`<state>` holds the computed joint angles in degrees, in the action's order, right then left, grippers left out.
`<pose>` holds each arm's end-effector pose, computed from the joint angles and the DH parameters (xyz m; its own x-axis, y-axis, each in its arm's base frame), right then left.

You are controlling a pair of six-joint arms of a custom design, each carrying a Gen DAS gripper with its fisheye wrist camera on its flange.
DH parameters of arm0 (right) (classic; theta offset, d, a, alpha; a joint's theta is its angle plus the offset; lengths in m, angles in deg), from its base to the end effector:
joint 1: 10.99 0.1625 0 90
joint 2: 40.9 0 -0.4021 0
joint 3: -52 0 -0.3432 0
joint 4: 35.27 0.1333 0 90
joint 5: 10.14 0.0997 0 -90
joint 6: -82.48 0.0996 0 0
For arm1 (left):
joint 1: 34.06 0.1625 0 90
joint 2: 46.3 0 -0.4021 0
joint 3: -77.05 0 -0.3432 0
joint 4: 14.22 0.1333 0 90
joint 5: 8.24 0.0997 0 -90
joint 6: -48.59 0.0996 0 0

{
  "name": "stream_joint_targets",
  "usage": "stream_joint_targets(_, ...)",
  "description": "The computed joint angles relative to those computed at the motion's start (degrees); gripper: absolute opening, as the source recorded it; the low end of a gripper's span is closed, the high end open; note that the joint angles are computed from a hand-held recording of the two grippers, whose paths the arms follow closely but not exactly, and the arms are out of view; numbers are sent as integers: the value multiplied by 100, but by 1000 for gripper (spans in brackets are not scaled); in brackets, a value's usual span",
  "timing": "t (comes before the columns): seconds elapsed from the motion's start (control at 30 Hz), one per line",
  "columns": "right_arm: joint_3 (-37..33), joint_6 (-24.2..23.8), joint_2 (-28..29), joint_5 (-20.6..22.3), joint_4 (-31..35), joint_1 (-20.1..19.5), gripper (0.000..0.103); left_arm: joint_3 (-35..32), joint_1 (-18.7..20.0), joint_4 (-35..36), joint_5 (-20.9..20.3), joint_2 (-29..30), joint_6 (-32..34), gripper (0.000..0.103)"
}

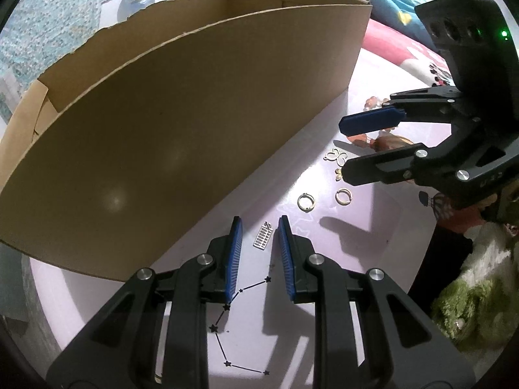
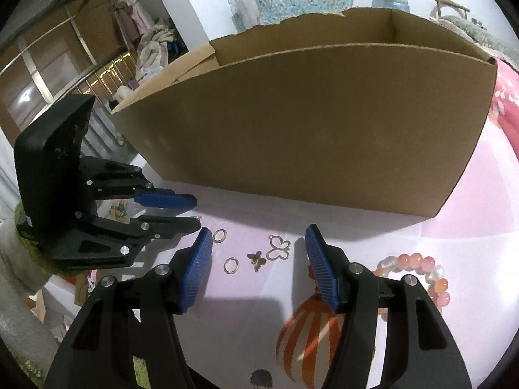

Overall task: Organize jewelry
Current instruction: 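Lower the left gripper onto the small silver bar and close it, then carry the silver bar into the box and open the left gripper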

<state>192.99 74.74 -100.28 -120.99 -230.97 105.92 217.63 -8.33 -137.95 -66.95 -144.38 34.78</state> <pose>0.2610 -0.2980 0.1247 -0.8352 -0.4004 0.3769 -0.5305 0.7671 -0.3607 -0.1738 -0.2891 0.2294 -0.5035 0.6785 -0.5349 0.7931 0.6086 0.0255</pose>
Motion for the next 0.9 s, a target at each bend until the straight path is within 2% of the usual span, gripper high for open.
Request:
stream_joint_targets(0.17,-23,25,2,-68,14,100,58,93,-65,-66,0,-90,5,15)
stream_joint_targets(0.3,20,74,-56,-113,38,153,58,140,-129,-53,37,-141,-53,4)
stream_joint_targets(0.47,37,86,-139,-241,193,306,58,248,-256,-65,130,-227,-306,4)
stream_joint_targets(0.6,-18,70,-106,-410,382,494,51,368,-381,-74,213,-345,-687,4)
stream_joint_targets(0.67,-3,57,-98,-413,424,518,43,436,-442,-76,242,-426,-871,4)
stream_joint_targets(0.9,-278,-148,263,-681,672,710,25,622,-699,217,366,-851,-1522,4)
